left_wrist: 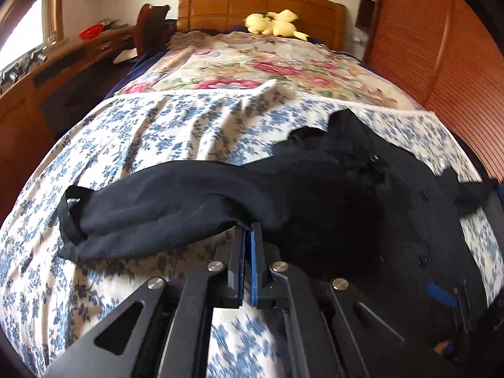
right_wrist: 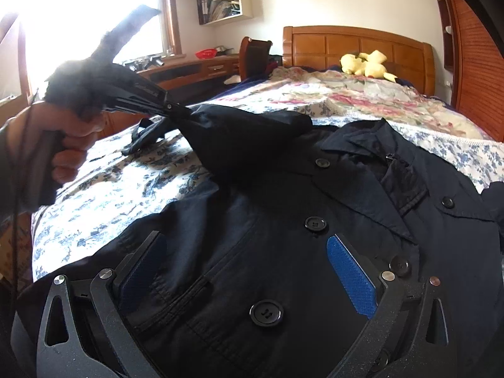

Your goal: Fold large clothes

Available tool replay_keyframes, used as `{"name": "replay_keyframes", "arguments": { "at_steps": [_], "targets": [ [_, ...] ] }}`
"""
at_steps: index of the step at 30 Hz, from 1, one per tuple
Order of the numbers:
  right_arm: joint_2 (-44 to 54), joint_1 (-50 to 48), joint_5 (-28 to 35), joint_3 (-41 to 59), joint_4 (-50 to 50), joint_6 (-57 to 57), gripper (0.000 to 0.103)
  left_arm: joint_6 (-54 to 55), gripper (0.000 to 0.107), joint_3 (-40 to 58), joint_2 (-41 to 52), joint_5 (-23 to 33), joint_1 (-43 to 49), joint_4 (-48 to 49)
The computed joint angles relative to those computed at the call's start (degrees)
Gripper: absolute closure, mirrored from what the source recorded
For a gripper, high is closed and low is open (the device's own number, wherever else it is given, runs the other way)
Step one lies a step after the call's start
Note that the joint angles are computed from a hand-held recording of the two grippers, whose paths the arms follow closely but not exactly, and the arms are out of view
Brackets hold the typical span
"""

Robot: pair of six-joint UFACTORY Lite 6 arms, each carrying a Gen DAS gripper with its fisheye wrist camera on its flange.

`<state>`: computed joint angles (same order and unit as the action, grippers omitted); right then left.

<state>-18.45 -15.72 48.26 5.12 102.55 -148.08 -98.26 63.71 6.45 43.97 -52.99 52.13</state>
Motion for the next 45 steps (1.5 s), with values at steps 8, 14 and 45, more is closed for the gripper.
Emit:
{"name": "replay_keyframes", "arguments": {
  "at_steps": [8, 14, 45],
  "targets": [
    [0.9, -0.5, 0.3, 0.5, 0.0, -0.6, 0.0, -5.6, 0.1, -6.9, -6.0, 7.6, -10.1, 1.5],
    [1.5, 0.0, 0.0, 0.7, 0.6, -1.2, 0.0, -15.2, 0.085, -17.9, -14.4, 12.6, -17.8, 2.9],
    [2.2, 4.4, -2.7, -0.2, 5.6, -4.9, 0.0, -19.4, 0.056, -51.6, -29.7, -30.8, 50.9, 31.2]
  ]
}}
